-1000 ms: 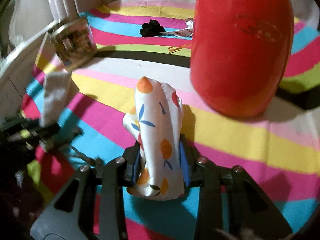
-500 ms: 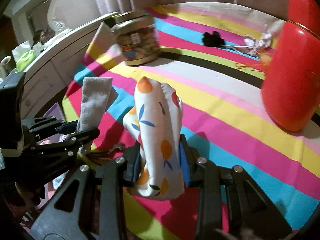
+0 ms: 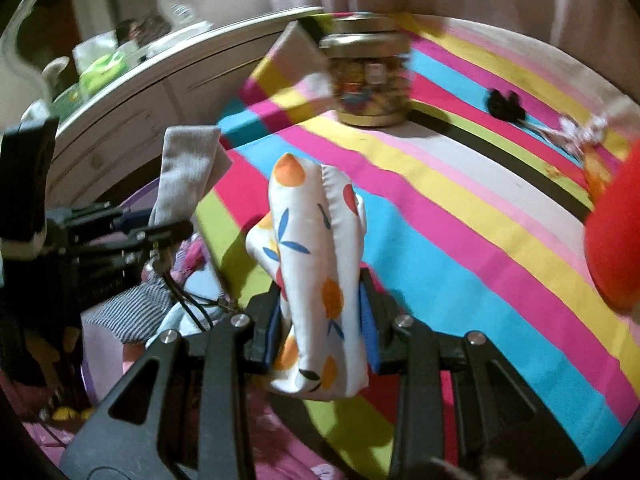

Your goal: Organize soft objects

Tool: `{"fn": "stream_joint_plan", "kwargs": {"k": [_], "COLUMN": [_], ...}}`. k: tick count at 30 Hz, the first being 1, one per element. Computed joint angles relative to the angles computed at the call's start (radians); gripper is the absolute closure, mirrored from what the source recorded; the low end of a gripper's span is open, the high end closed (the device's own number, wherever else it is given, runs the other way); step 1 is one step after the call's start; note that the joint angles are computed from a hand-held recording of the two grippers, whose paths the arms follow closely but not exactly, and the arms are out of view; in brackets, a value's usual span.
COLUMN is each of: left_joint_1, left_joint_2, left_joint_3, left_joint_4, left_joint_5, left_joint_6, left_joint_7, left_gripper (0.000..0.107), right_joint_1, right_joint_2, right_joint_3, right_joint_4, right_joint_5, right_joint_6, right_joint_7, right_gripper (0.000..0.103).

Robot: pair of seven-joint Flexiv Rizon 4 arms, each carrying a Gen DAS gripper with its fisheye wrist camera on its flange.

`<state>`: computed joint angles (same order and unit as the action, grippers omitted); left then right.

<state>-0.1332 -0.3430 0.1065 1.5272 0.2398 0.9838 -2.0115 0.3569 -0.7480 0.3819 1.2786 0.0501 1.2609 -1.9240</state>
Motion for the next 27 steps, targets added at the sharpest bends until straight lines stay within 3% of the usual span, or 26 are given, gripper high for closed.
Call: {"fn": "stream_joint_plan", "kwargs": {"k": [10,19,20,22,23,24,27], "left_joint_1": [0.03,0.085,0.096,0.109,0.108,0.104,0.106], "left_joint_2": [0.113,0.195,0.193,0.178,0.17,0.164,0.163], "left_joint_3": [0.045,0.03,0.025,0.014,0.013,0.014,0.014], "left_joint_4": [0.139,0.203,0.204,0.189,0.175,0.163,0.165], "left_joint_5": [0.088,0.203,0.193,0.176,0.184,0.2,0.211], "left_joint_6": [-0.048,-0.14,-0.15,-0.191,-0.226,-0.255,-0.237], "left_joint_7": [-0.151,-0.269,-0.26,-0.249,-0.263,-0.286,-0.325], "left_gripper": [0.082,0.081,0.078,0.063,0.049,0.041,0.04], "right_joint_1": [0.071,0.12,0.113,0.109,0.125,0.135,0.115], "right_joint_2": [-0.008,0.004,-0.003,-0.009,-0.007,-0.007,-0.012], "right_joint_3": [0.051,0.112,0.127,0.139,0.118,0.103,0.111], "right_joint_4": [-0.026,0.038,0.026,0.02,0.022,0.022,0.001], "right_joint_5": [-0.028,0.012,0.024,0.05,0.048,0.047,0.095], "right_joint_6": [-0.095,-0.071,-0.097,-0.137,-0.145,-0.154,-0.165], "right_joint_7": [-0.161,-0.381,-0.394,-0.417,-0.411,-0.406,-0.403], "right_gripper": [0.066,0.066,0.066,0.061,0.051,0.041,0.039]}}
